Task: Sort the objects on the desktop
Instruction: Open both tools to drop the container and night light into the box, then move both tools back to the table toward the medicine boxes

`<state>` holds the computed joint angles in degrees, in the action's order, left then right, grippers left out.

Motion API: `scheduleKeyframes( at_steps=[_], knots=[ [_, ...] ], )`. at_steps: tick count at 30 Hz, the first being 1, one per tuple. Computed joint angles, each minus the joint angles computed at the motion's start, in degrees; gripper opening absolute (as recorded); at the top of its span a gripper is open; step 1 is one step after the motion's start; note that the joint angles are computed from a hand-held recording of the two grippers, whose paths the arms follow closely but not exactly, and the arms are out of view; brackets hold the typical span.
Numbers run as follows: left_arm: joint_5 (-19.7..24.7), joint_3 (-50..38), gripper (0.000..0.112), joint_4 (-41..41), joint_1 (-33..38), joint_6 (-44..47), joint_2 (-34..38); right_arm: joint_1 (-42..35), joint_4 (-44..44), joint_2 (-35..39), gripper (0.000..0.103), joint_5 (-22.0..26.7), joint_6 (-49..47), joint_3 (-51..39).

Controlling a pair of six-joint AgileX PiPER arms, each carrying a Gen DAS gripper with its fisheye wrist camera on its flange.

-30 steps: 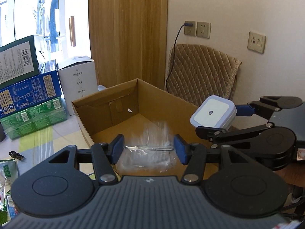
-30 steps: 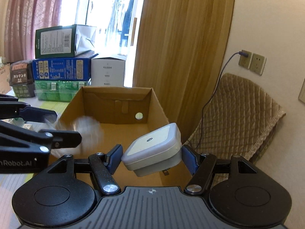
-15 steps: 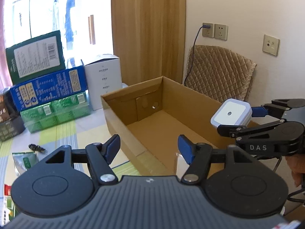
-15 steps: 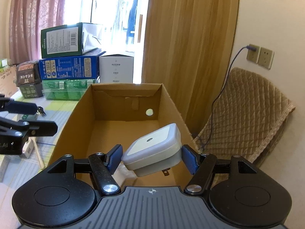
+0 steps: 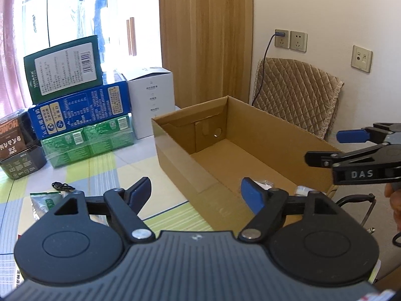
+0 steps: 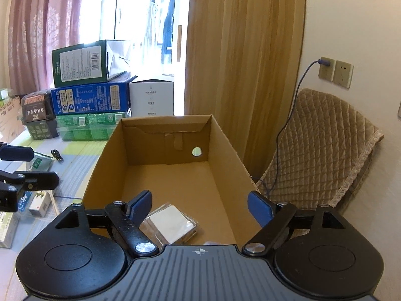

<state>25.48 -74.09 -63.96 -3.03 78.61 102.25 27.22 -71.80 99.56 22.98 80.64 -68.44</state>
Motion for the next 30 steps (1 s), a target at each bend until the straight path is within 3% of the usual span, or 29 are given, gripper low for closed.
scheduleKeyframes(
  at_steps=[5,14,30],
  knots=[
    [1.12,1.13,0.077,-0.15,2.96,1.76,-0.91,1.89,1.79,-1.57,0.085,1.21,-1.84,-0.40],
    [3.81,3.26,0.083,0.10,11.23,4.90,-3.13,7.25,14.15,-1.13,0.094,2.23,-13.34,-7.73],
    [5.62,5.85,0.087,2.81,34.63,8.37,-3.22,18.42,20.63,9.02,0.098,-1.57,-17.60,-20.57]
  ],
)
